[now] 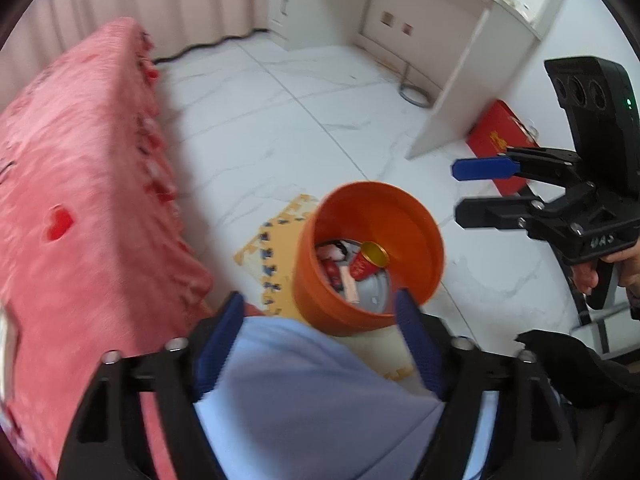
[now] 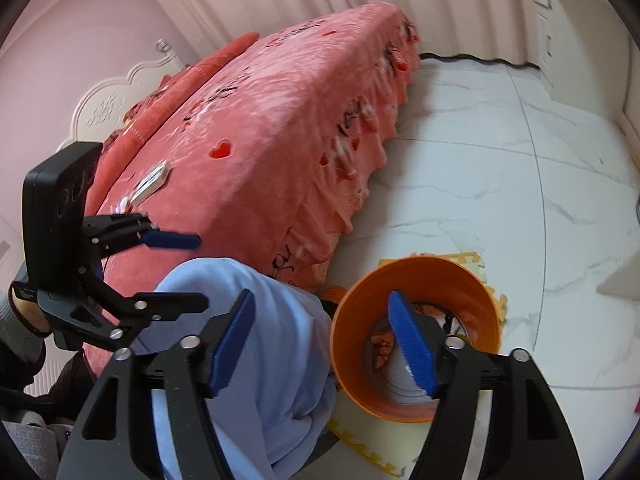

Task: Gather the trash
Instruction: 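Move both open tools back over the bed toward the remaining trash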

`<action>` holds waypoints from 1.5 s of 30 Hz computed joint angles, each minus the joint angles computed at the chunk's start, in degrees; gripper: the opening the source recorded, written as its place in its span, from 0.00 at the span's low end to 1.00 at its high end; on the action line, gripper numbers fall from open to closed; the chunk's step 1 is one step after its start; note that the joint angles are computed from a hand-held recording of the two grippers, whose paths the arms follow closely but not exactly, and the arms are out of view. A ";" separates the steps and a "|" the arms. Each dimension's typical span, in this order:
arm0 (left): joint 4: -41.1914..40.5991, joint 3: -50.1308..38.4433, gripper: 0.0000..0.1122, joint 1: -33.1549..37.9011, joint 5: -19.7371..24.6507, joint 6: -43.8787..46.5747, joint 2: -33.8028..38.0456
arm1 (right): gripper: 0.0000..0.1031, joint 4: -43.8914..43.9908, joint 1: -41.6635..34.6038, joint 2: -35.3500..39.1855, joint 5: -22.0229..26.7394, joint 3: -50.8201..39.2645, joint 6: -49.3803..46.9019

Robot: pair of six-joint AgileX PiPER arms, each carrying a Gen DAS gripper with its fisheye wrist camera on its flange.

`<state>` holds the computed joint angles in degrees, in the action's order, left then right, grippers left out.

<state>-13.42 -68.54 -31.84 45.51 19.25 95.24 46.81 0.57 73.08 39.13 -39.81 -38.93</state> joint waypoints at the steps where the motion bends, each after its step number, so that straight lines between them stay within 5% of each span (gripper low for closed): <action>1: -0.20 1.26 0.71 0.71 -0.22 0.14 -1.55 | 0.71 -1.22 1.68 -0.27 -0.60 -0.45 1.55; 15: 0.24 16.03 0.79 13.74 1.05 -0.64 -21.79 | 0.83 -15.12 29.33 6.84 -6.94 -14.78 22.31; 23: -4.87 22.30 0.80 34.61 7.25 10.11 -32.33 | 0.83 -20.48 40.50 16.91 -6.09 -27.69 29.18; 35: -12.85 21.22 0.80 61.47 13.11 29.69 -29.67 | 0.83 -26.52 48.97 35.42 1.46 -53.68 33.41; 45: -14.26 14.83 0.80 61.55 10.89 31.63 -19.51 | 0.83 -29.90 46.47 53.24 15.73 -84.22 32.37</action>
